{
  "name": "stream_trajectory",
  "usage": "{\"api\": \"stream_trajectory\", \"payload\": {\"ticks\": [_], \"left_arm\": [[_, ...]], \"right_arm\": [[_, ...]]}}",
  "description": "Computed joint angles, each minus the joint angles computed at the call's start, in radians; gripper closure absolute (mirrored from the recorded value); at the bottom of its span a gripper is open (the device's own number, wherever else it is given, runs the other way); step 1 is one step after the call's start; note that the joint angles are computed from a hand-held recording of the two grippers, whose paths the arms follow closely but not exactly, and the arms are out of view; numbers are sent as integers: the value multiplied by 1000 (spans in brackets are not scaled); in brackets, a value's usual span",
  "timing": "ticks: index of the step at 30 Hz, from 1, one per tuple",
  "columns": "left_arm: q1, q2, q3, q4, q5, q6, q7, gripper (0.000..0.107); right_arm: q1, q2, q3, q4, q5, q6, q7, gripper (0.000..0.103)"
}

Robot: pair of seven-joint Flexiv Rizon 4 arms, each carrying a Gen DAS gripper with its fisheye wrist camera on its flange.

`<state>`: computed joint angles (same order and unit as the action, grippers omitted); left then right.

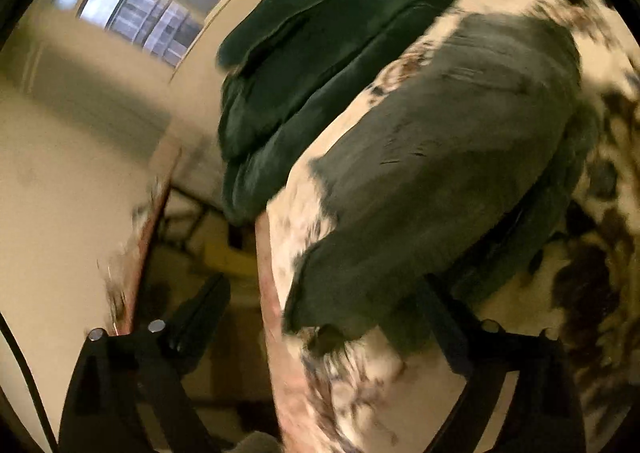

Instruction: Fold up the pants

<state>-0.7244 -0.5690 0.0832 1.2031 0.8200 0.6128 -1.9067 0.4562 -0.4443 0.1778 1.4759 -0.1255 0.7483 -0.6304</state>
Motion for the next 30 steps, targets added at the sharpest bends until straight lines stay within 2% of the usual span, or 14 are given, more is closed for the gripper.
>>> {"api": "stream_trajectory", "payload": {"ticks": [2, 3, 8, 14, 21, 26, 30], "left_arm": [[22, 48, 5, 50, -44, -18, -56, 11], [22, 75, 1, 59, -82, -62, -108, 11], [99, 135, -57, -21, -266, -179, -219, 11], [102, 215, -138, -134, -406, -304, -272, 11], [5, 283, -190, -288, -370, -506, -310, 11], [-106, 336, -232, -373, -261, -658, -376, 11], [-217, 381, -286, -429, -121, -782, -442, 11]], "right_arm": [[11, 47, -8, 17, -46, -55, -5, 6], [24, 69, -14, 20, -82, -87, 0, 6], [57, 191, -4, 78, -201, -193, 37, 6], [93, 343, 43, 110, -328, -326, 139, 6], [121, 546, 153, 94, -376, -547, 216, 6], [141, 662, 254, 40, -397, -704, 222, 6], [163, 709, 359, -46, -447, -853, 212, 6]]}}
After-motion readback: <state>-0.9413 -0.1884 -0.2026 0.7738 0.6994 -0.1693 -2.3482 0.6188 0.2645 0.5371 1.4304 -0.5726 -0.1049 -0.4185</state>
